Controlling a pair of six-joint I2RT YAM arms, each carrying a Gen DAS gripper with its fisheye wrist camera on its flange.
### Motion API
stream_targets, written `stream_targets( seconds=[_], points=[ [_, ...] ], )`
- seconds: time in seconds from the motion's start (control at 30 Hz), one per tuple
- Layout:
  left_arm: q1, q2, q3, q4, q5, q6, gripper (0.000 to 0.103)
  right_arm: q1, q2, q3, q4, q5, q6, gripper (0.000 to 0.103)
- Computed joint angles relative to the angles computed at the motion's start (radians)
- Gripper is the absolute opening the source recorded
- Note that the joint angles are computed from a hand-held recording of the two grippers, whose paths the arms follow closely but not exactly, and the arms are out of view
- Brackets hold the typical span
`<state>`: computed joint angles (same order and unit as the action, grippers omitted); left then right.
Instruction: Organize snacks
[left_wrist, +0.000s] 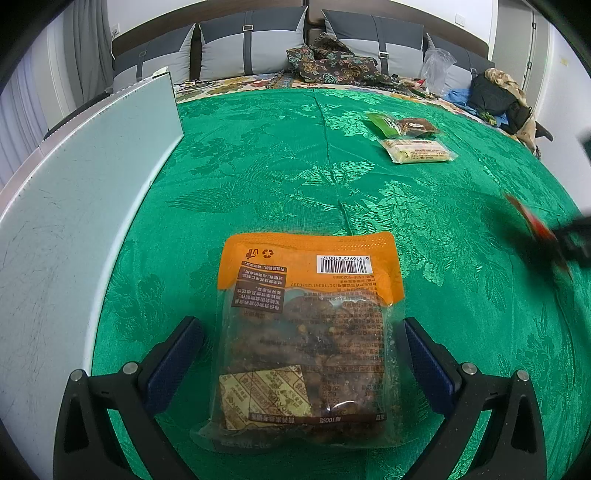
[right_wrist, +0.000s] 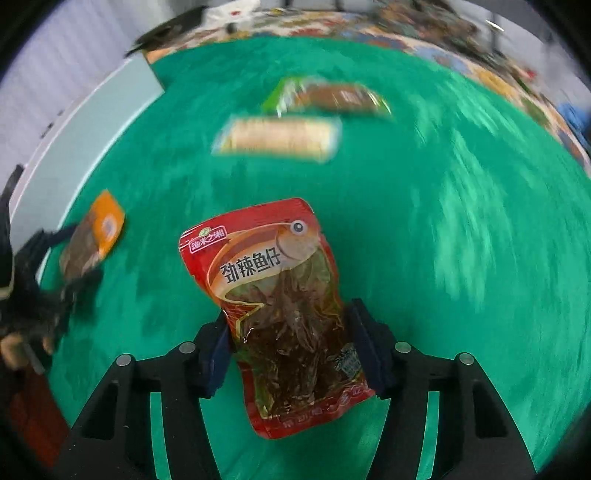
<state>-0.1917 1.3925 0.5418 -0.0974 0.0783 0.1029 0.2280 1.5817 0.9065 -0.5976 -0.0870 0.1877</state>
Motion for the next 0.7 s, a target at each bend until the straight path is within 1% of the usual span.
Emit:
stream_targets(
  seconds=[0.03, 0.07, 0.1, 0.13, 0.17, 0.2, 0.23, 0.27, 0.3, 0.37, 0.47, 0.57, 0.7],
  points=[
    [0.000, 0.001, 0.000, 0.001, 0.000, 0.000, 0.103, 0.039, -0.049, -0.037, -0.028, 0.041, 0.065, 0.061],
    [0.000, 0.001, 0.000, 0.001, 0.000, 0.000, 0.103, 0.108, -0.109, -0.079, -0.072, 0.106, 0.176, 0.061],
    [0.000, 0.000, 0.000, 0.000, 0.001, 0.000, 0.103, 0.151, -0.136, -0.095, -0.092, 0.136, 0.243, 0.061],
    [0.001, 0.001, 0.000, 0.001, 0.001, 0.000, 0.103, 0.215, -0.172, -0.123, -0.104, 0.175, 0.337, 0.064],
    [0.001, 0.003, 0.000, 0.002, 0.001, 0.001, 0.103, 0.306, -0.198, -0.151, -0.105, 0.231, 0.459, 0.067],
    [0.001, 0.002, 0.000, 0.002, 0.000, 0.001, 0.103, 0.355, -0.198, -0.159, -0.102, 0.269, 0.520, 0.075],
    [0.000, 0.001, 0.001, 0.001, 0.000, 0.001, 0.103, 0.436, -0.186, -0.171, -0.082, 0.338, 0.614, 0.080],
    [0.000, 0.001, 0.001, 0.001, 0.000, 0.001, 0.103, 0.496, -0.175, -0.178, -0.067, 0.406, 0.672, 0.081],
    [0.001, 0.001, 0.001, 0.000, 0.000, 0.001, 0.103, 0.538, -0.173, -0.187, -0.048, 0.452, 0.712, 0.081],
    [0.001, 0.004, 0.001, 0.002, 0.001, 0.001, 0.103, 0.576, -0.185, -0.207, -0.015, 0.493, 0.732, 0.083],
    [0.001, 0.002, 0.001, 0.000, 0.002, 0.001, 0.103, 0.583, -0.239, -0.268, 0.047, 0.513, 0.684, 0.086],
    [0.001, 0.004, 0.002, 0.002, 0.001, 0.001, 0.103, 0.585, -0.257, -0.318, 0.130, 0.533, 0.638, 0.087],
    [0.002, 0.002, 0.002, -0.001, 0.002, 0.002, 0.103, 0.577, -0.231, -0.298, 0.136, 0.533, 0.629, 0.087]
  ],
)
